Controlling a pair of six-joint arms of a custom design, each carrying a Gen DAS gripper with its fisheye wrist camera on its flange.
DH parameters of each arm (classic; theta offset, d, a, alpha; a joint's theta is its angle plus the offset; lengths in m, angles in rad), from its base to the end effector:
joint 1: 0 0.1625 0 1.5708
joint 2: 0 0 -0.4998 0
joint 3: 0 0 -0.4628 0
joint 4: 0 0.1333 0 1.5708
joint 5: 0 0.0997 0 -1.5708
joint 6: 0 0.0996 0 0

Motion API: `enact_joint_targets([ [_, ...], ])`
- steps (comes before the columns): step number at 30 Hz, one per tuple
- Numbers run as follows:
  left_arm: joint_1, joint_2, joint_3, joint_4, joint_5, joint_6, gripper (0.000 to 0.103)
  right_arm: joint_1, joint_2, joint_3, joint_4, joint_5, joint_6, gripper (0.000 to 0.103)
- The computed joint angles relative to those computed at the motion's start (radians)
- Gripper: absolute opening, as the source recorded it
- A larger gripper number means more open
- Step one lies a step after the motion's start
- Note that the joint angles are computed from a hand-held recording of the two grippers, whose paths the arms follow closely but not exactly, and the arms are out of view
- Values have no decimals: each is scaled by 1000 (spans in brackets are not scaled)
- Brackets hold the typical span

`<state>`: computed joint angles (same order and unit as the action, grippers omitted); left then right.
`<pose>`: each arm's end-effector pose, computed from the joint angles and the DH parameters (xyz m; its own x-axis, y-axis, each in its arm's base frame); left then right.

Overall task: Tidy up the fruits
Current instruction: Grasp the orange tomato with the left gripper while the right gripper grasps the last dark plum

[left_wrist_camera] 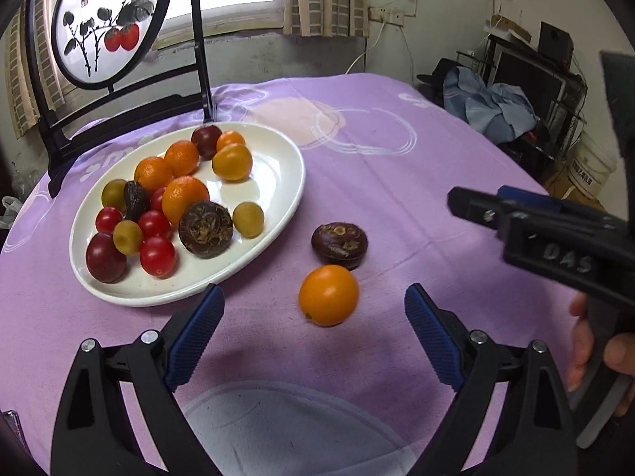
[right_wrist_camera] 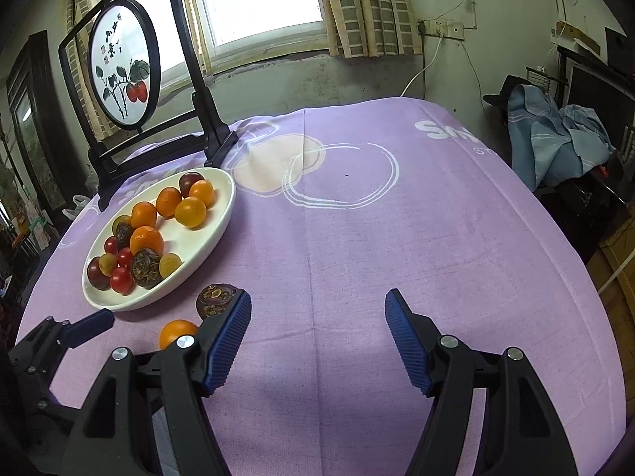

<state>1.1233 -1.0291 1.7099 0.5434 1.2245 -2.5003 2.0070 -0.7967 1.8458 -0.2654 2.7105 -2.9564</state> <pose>-0.0897 -0.5730 0.1775 -0.4760 0.7501 -0.4590 0.8633 0.4982 -0.0812 0.2666 -0.4706 0.0187 -0.6944 0.5176 0.4999 -0.1734 0.5540 -0.8143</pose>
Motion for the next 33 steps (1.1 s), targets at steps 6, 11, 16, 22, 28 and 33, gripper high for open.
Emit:
enact_joint_targets([
  [6,22,59,-38,-4,-24,-13,81,-2,9,-9,27,-16,20,71],
  [11,35,96,-72,44,0,-16,50,-5,20,-19,50,-27,34,71],
  [16,27,99,-75,93,-2,-16,38,-10,31,-29,72,-25,44,71],
  [22,32,29,-92,105,8,-73,38,-13,48,-45,96,-27,42,71],
  [28,62,-35,-85,132,-1,-74,38,-19,102,-102,175,-63,44,71],
  [33,96,-38,-99,144,-6,-83,38,-20,166,-195,292,-82,57,71],
])
